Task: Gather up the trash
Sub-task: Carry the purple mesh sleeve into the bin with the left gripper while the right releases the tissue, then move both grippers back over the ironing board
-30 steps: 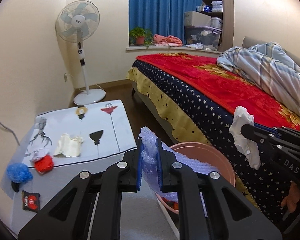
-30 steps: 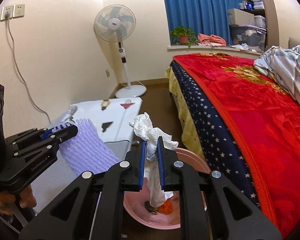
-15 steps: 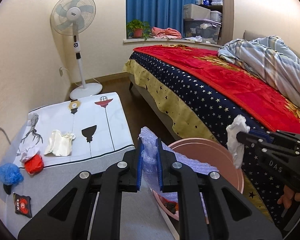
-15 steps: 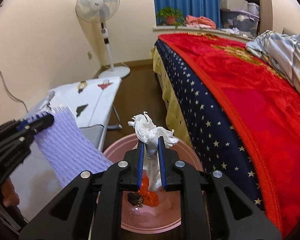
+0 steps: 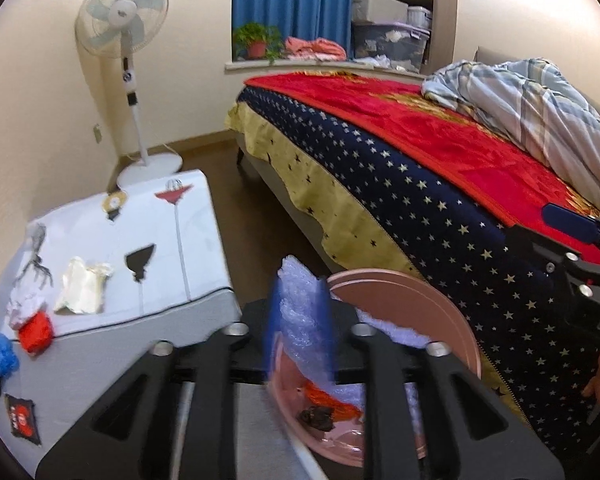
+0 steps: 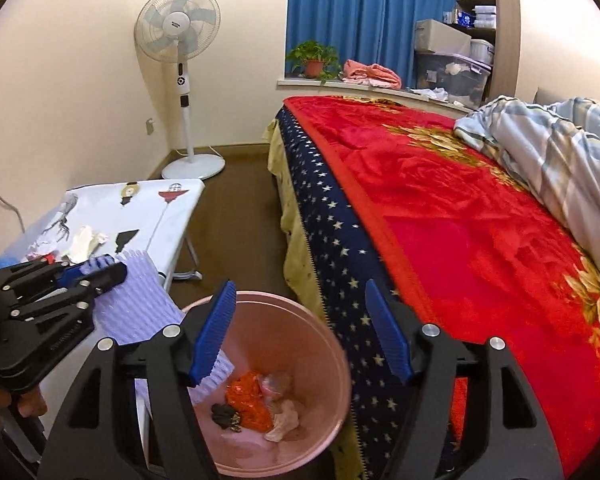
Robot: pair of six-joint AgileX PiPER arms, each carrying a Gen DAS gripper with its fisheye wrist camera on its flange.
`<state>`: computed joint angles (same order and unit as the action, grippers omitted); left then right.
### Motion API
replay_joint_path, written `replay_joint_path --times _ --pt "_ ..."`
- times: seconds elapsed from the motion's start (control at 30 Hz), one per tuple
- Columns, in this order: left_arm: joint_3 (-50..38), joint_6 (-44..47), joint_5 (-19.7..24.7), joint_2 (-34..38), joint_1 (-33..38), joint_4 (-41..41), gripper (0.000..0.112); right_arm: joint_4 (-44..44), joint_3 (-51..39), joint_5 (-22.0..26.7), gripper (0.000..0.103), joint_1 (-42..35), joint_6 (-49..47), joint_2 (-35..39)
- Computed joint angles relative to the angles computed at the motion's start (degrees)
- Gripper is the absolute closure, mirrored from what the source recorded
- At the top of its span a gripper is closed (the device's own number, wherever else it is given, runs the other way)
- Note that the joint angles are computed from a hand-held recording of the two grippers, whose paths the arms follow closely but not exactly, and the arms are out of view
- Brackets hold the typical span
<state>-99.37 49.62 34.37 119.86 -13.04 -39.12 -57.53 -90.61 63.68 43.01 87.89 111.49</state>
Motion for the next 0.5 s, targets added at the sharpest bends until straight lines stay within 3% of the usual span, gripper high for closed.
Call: replay_joint_path --times 0.03,0.07,0.13,0.2,0.37,0.5 --pt "-0.08 -2.18 -0.61 0.1 -0.52 1.63 0.035 0.31 0.67 -0.21 0.036 -0.2 0.14 -0.38" --pt "1.3 -4.96 -3.51 -0.65 -1.22 3.74 0.021 0.49 0.95 -0.13 0.036 -0.3 0.13 -0.59" --pt "4.0 -5.53 -8.19 -1.99 -1.58 3.59 0.02 0.7 1.58 -0.17 0.036 -0.51 0.32 -1.11" --pt "1.72 -10.37 -6.13 -1.1 -1.42 8.77 0.02 0.95 1.55 -0.34 0.036 -0.79 0.37 -1.24" --pt "0.36 -24.29 -6.01 -1.44 -0.65 23.6 0.02 2.41 0.74 -1.04 0.031 -1.17 0.4 -1.08" --pt "1.38 -23.73 -4.6 -4.78 3.51 23.44 0.02 3.29 -1.27 -2.44 0.021 -1.05 0.61 -0.32"
